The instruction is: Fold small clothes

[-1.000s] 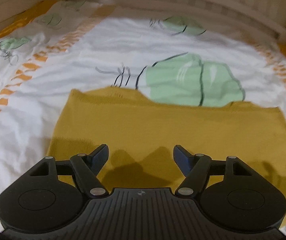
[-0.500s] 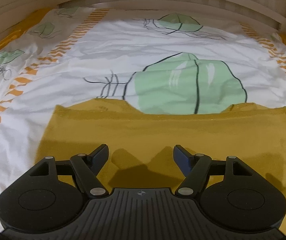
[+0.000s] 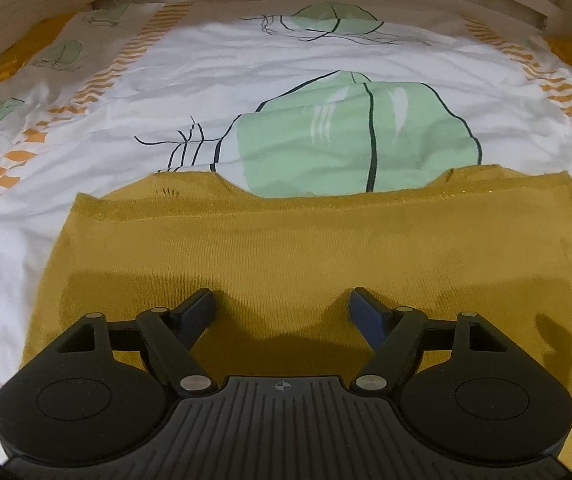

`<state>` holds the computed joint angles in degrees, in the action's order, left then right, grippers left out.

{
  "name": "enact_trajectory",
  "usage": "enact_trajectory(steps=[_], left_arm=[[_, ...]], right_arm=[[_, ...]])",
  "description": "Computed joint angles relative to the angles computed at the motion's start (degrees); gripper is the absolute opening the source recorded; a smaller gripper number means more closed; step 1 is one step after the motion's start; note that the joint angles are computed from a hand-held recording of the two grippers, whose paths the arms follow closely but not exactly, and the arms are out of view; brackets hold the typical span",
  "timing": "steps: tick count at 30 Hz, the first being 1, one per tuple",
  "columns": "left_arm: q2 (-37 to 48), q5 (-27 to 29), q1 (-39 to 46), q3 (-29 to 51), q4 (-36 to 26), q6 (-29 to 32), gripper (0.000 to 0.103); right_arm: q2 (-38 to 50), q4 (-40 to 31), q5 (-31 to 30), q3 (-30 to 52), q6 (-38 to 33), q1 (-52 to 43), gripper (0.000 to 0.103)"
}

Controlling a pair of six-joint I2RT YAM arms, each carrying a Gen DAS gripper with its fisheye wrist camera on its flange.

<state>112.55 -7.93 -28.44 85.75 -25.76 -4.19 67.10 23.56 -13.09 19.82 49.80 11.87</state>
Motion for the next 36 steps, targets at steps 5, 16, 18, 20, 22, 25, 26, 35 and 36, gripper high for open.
enact_trajectory(steps=[5,16,18,20,22,25,26,35,36], left_arm=[[-4.5,4.5,1.9,-4.7,-1.1,-1.1,0.074],[-18.5,9.8,4.0,-21.8,3.8,2.5,0.074],[-19.0,11.8,6.0,-21.2,2.0,3.3,0.074],[-19.6,12.8,8.3,-20.8,0.9,3.8,0.074],[-20.4,13.4,11.3,-20.7,0.8,4.6,0.074],[-20.8,12.3,15.0,-20.4,1.9,6.7,0.074],[-20.4,11.8,16.3,-19.9,2.1,7.5,0.074],[-11.9,13.7,27.7,-12.1,1.1,5.0,0.074],[-10.1,13.6,28.3,-10.6,0.3,4.9,0.074]], right_arm=[[-0.3,2.6,-1.2,-1.5,0.5,-0.8,0.102],[-0.4,3.4,1.9,-1.9,-1.1,1.2,0.102],[-0.2,4.0,2.2,-2.1,-0.9,1.4,0.102],[-0.1,4.3,2.5,-2.2,-0.9,1.6,0.102],[0.0,4.1,2.5,-2.1,-0.6,1.6,0.102],[0.0,2.0,2.1,-1.0,-0.2,1.3,0.102],[0.1,0.8,2.0,-0.2,0.1,1.1,0.102],[2.6,-12.6,3.3,8.5,3.4,1.6,0.103],[2.9,-13.8,3.8,9.3,3.4,2.0,0.103]])
